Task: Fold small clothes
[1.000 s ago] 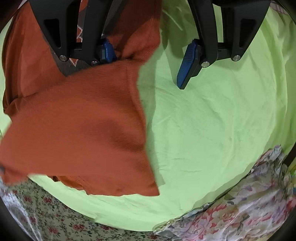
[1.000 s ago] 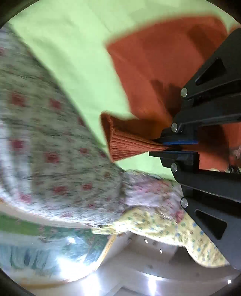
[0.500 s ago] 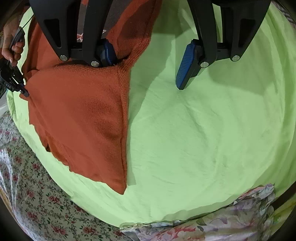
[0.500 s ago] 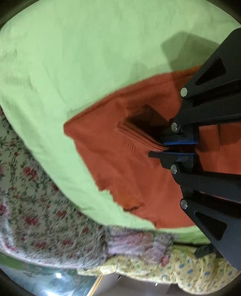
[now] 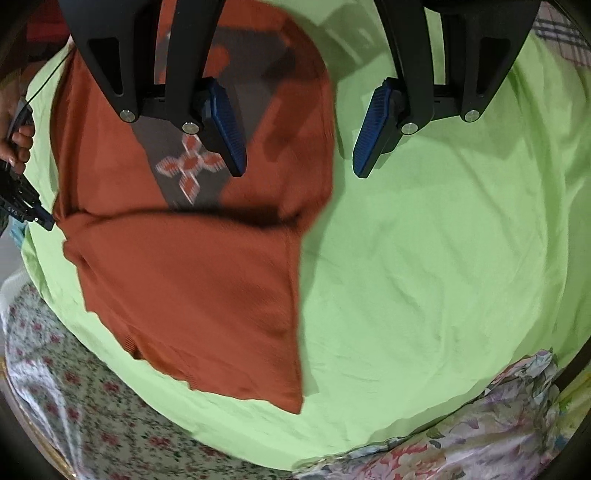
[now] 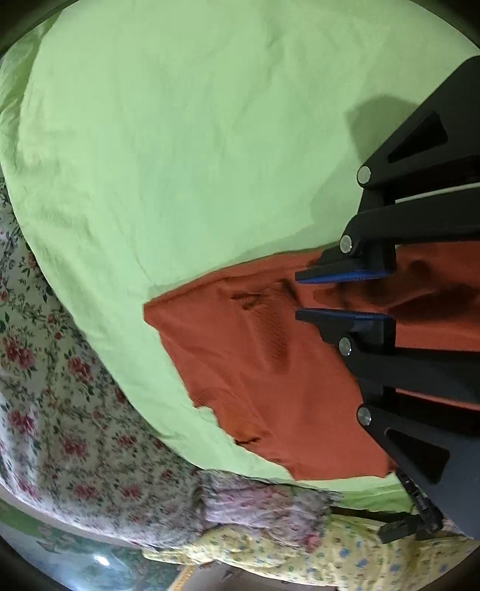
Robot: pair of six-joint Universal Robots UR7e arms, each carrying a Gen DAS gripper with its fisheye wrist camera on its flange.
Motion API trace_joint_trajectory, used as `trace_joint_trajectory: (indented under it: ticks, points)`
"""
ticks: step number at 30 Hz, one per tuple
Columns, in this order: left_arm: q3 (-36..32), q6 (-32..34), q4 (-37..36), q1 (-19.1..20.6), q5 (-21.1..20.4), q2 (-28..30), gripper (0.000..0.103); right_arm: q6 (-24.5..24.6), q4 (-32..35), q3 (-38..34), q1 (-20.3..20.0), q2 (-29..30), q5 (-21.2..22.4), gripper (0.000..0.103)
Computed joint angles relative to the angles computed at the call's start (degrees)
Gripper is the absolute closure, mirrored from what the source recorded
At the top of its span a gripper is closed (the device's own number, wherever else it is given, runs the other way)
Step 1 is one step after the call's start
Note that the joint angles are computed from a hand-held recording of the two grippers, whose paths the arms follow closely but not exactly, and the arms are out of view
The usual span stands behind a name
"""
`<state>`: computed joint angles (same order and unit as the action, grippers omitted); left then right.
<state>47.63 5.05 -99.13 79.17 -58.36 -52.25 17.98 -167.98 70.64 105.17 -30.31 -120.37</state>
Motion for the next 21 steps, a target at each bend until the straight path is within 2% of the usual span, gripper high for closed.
trace_joint_trajectory:
  ticks: [3,5,7,10,14,17,21]
  points:
    - [4.3,-1.7,1.2,-0.8,-0.7,-3.5,0.04,0.0,1.9,4.3,0.7,-2.8,0.5,0.085]
    - [6.6,-2.9,3.1,-1.3,-1.7,-5.6,0.039,-0.1,3.0,7.2,1.4,-4.6,0.2,0.077]
    - [9.7,-4.1,4.6,-1.8,-3.0,-8.0,0.039,-0.2,3.5,10.2,2.2,-6.1,-0.2,0.064]
    - [12.7,-7.2,9.8,-2.4,-5.3,-10.5,0.038,-0.6,3.7,14.1,3.6,-7.9,-1.4,0.062]
    - [15.3,-14.5,17.6,-2.0,-12.1,-12.1,0.038,0.9,4.9,19.3,5.3,-10.0,-2.3,0.062]
    - [16.6,-18.3,19.3,-1.5,-16.0,-12.3,0.038,2.0,6.6,22.3,6.5,-11.3,-3.3,0.062]
    - [16.7,-21.5,17.7,-0.7,-18.2,-11.8,0.033,5.5,9.2,26.1,7.4,-13.2,-3.0,0.059]
